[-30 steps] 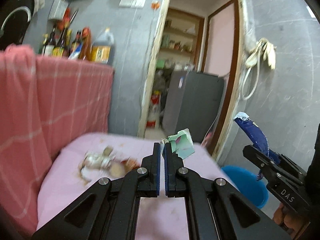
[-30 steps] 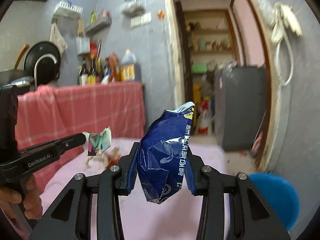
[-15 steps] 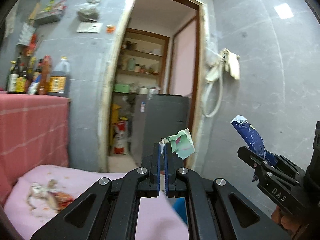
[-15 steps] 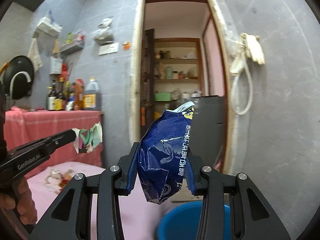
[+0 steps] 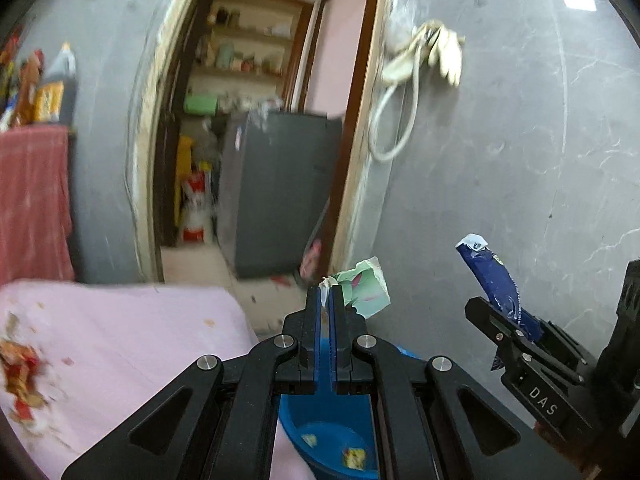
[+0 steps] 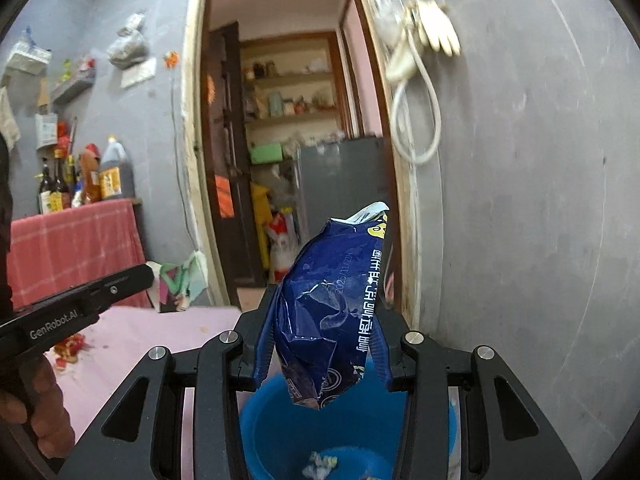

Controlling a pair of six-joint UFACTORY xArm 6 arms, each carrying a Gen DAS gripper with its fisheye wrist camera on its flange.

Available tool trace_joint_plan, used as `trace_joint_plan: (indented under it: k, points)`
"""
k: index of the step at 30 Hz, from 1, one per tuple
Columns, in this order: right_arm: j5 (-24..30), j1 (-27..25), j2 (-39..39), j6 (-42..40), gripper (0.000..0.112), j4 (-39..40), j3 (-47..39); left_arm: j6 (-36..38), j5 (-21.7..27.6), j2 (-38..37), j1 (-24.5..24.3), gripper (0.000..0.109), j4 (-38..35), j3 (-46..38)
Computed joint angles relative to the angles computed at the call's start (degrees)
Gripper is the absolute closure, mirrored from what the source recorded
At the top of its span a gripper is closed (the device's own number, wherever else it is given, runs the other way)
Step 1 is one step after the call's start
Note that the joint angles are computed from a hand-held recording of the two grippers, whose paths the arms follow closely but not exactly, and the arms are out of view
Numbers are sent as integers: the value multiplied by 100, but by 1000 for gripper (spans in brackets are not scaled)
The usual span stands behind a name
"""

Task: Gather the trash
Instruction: 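Carry both items over the blue bucket and open both tools to drop them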

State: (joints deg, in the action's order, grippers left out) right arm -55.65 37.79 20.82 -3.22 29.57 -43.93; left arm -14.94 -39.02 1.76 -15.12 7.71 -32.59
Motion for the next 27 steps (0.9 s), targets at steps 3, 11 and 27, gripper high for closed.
trace_joint_plan:
  k: [3,11,27]
  points:
    - [313,-149,86,143,73,-127,-56,-1040,520,315,272,107,997,-451]
    - [962,-388,312,258,72,-308,-282,-3282,1204,956,713,107,2997,-1410]
    - [505,-405,228,497,49,-206,-114,-2491,1212,906,628,82,2447,-1136]
